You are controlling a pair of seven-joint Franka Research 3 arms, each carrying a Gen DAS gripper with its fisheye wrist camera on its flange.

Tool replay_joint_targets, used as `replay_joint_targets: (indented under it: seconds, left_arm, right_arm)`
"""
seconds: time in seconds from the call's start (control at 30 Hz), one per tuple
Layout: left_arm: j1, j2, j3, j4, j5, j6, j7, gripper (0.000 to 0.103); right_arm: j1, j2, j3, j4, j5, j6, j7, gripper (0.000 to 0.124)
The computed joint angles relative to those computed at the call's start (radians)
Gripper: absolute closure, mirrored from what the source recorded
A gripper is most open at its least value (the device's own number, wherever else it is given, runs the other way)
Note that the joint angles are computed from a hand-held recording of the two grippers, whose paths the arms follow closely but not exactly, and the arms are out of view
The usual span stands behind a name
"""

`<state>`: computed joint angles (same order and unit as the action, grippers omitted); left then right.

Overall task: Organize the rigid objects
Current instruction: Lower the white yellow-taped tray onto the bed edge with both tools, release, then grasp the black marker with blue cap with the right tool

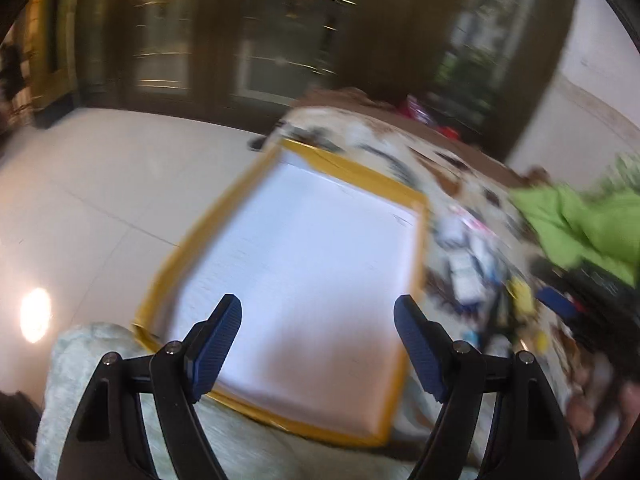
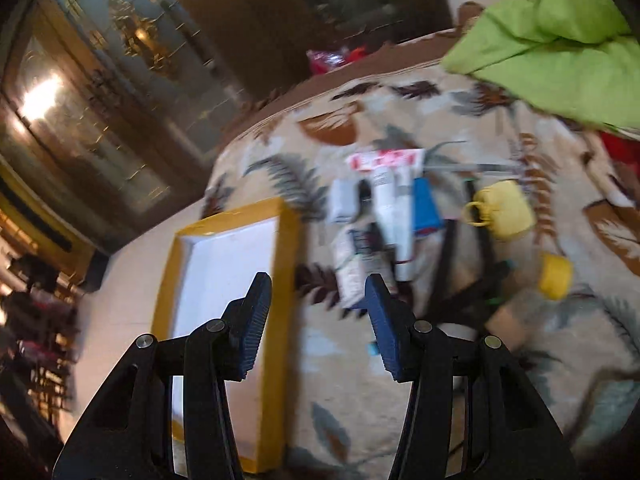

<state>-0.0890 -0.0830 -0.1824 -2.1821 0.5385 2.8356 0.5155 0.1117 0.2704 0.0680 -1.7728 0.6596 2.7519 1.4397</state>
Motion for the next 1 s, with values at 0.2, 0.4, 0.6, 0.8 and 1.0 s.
replay_joint_targets:
  seconds: [0.2, 0.4, 0.6, 0.8, 1.0]
  left_arm:
    - [-0.037, -0.024, -0.001, 0.017, -0.087, -0.074, 0.147, 0.024]
    - [-0.060, 0.004, 0.001, 0.042, -0.232, -0.091, 0.251, 0.024]
    - [-0.080, 0.043, 0.005, 0.061, -0.401, -0.087, 0.401, 0.024]
    - [-0.084, 0.084, -0.004, 0.117, -0.569, -0.129, 0.535, 0.024]
    - [-0.081, 0.081, -0.008, 0.116, -0.629, -0.126, 0.585, 0.024]
  right_arm:
    - [-0.022, 0.052, -0.006, 0.060, 0.017, -0.102, 0.048, 0.075]
    - [-0.048, 0.057, 0.002, 0.063, 0.062, -0.148, 0.053, 0.075]
    - [-0.072, 0.047, -0.016, 0.040, 0.106, -0.122, 0.091, 0.075]
    - [-0.105, 0.083, -0.022, 0.074, 0.136, -0.172, 0.136, 0.075]
    - [-0.115, 0.070, -0.054, 0.018, 0.106, -0.189, 0.312, 0.075]
